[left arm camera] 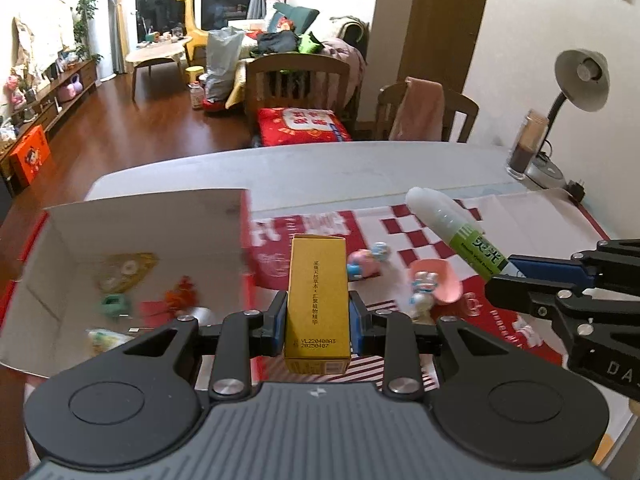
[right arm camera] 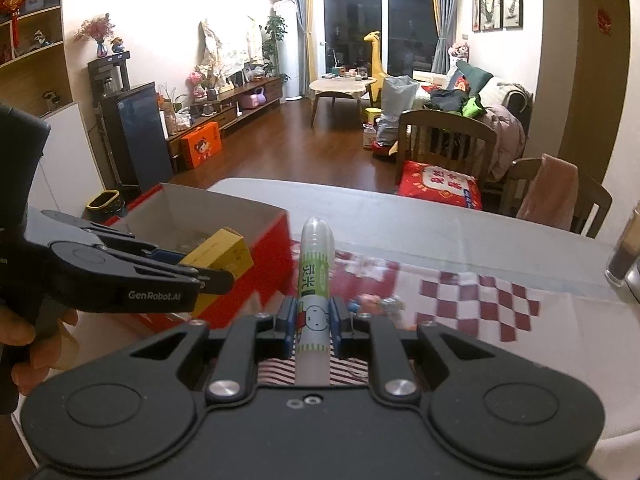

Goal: Organize rigid objects
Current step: 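Carry the yellow box and glue stick into the shoebox and release them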

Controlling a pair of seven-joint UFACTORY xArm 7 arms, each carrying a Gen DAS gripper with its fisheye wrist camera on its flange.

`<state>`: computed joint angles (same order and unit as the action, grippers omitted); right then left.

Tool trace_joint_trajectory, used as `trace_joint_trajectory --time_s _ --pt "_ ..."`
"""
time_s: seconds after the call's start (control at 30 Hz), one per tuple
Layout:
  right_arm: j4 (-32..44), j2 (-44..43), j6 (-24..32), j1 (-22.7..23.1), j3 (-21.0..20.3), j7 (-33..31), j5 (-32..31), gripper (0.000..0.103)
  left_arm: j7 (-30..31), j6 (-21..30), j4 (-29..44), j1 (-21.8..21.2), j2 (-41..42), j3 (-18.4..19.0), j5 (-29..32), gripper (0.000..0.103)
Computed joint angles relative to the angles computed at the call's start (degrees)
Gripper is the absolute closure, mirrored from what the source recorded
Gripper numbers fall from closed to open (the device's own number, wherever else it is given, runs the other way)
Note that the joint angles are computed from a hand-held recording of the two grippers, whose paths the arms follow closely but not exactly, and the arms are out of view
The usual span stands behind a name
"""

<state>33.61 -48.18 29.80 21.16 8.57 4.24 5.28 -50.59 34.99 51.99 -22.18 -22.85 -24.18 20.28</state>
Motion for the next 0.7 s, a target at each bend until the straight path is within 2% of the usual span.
trace_joint_trajectory --time_s 0.13,0.33,0.5,0.7 --pt "2.80 3.75 -1.42 -0.53 4.07 3.79 -0.67 0.087 4.79 -0.17 -4.75 -0.76 -5.58 4.18 -3.23 0.074" --pt "7.00 9.69 -2.89 -1.11 8.63 9.66 -3.87 0.087 13.68 -0.04 -10.88 0.45 -13.21 9.24 -8.45 0.074" --pt "10.79 14.99 -3.15 -1.91 11.70 14.99 -7.61 0.087 21.55 0.67 -13.77 3.30 -17.12 12.91 -11.64 0.074" --pt "15.41 21.45 -1.86 -2.79 14.23 21.40 -12.90 0.087 28.68 -0.84 -15.77 7.70 -17.56 15.51 -13.72 0.074"
